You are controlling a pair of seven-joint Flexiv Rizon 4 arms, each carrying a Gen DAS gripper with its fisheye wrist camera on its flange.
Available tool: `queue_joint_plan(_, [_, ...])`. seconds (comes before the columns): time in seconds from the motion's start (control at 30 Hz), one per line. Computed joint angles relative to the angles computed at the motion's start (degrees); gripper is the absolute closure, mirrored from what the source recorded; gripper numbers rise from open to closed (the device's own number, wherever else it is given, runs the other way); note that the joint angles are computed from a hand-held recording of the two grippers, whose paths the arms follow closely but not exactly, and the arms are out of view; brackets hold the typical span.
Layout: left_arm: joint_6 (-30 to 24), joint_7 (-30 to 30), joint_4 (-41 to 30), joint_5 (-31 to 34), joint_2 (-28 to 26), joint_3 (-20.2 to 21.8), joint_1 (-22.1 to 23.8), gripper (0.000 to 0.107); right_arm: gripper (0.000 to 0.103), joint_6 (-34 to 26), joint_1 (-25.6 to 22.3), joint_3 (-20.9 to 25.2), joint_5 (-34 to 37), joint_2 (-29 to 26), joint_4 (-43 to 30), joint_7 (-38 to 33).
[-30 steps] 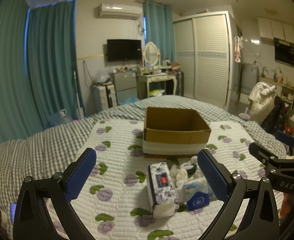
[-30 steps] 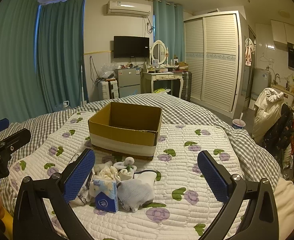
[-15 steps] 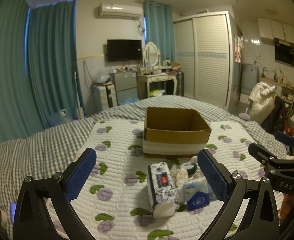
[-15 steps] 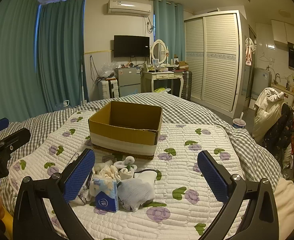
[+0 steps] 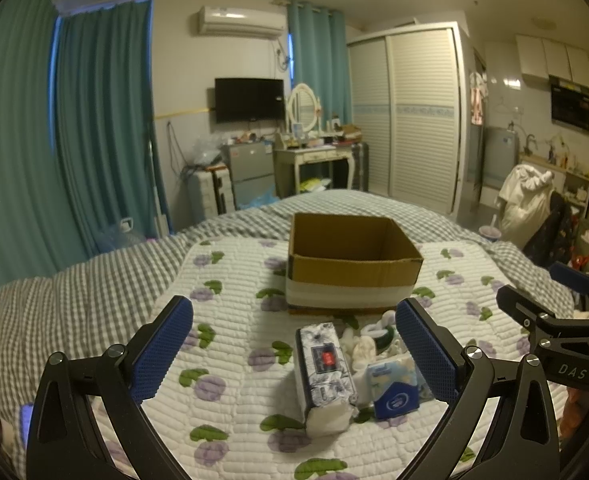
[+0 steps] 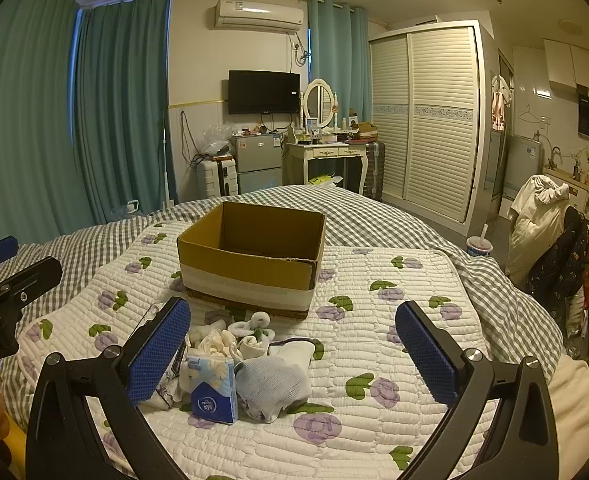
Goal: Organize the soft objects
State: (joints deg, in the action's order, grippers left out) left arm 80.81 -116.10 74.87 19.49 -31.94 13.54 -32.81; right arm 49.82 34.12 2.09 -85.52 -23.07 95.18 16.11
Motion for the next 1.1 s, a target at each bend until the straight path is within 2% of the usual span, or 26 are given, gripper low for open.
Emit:
queue_joint_plan(0.93, [0.2,-0.6,-0.3,0.2,-0.1,0.0,0.0,0.004,0.0,-1.3,0.4,0.4,-0.5,0.5,0.2,-0.1])
queue_joint_plan(1.1, [0.5,0.8,0.6,-0.7,-0.2,-1.2,0.8,0.004,0.0,-1.4,0.5,0.6,0.8,0.2,0.1,-1.0])
